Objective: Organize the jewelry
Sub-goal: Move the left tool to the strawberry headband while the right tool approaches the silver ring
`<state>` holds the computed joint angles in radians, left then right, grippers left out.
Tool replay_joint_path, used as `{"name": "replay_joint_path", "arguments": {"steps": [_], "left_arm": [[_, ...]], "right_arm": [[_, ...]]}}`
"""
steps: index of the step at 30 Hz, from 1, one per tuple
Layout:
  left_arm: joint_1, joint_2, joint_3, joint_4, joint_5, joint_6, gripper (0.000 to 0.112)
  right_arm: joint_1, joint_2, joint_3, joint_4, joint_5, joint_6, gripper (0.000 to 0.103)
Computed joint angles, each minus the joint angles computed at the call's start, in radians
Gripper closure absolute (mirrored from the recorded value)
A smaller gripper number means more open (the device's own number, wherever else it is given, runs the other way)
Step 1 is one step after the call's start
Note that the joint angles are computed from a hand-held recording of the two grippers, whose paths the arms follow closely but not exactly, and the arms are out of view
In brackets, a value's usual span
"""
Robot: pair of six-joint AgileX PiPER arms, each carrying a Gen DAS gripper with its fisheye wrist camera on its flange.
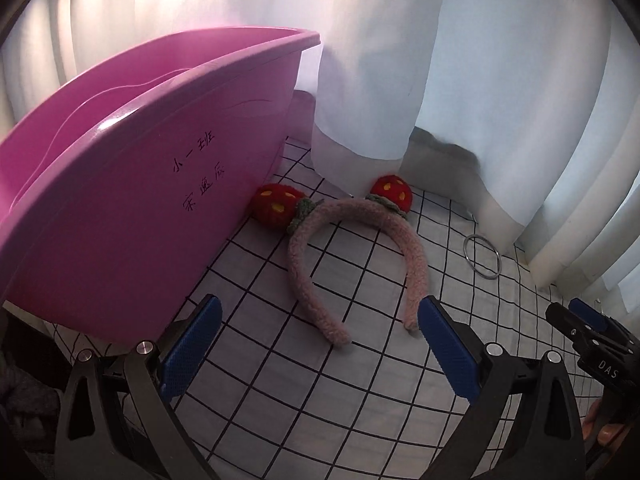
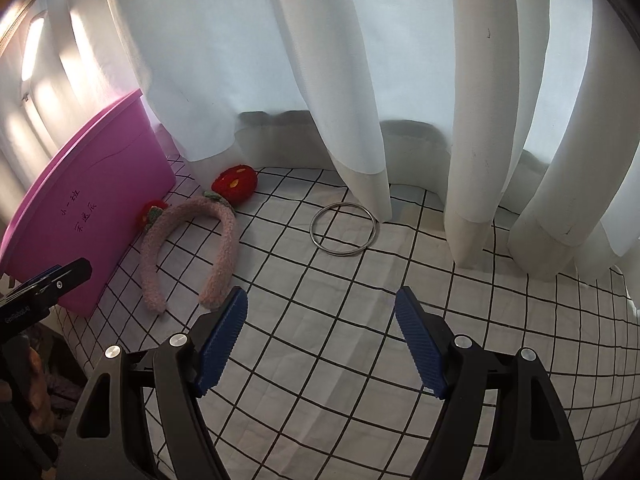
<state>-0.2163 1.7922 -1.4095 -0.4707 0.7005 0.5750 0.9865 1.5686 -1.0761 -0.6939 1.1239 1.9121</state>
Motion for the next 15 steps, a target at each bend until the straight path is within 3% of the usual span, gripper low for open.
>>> {"name": "replay_joint_path", "arguments": {"steps": [10, 15], "left_arm": [[-0.079, 0.139, -0.060, 0.157, -0.108, -0.172, 0.016], [-0.104, 0.224, -0.144, 0.228, -0.105, -0.245, 0.016]], "right_arm": [[-0.124, 0.045, 0.084, -0.023, -0.172, -0.021, 0.030], [-0.183, 0.082, 0.084, -0.027, -0.228, -0.050, 0.030]]}}
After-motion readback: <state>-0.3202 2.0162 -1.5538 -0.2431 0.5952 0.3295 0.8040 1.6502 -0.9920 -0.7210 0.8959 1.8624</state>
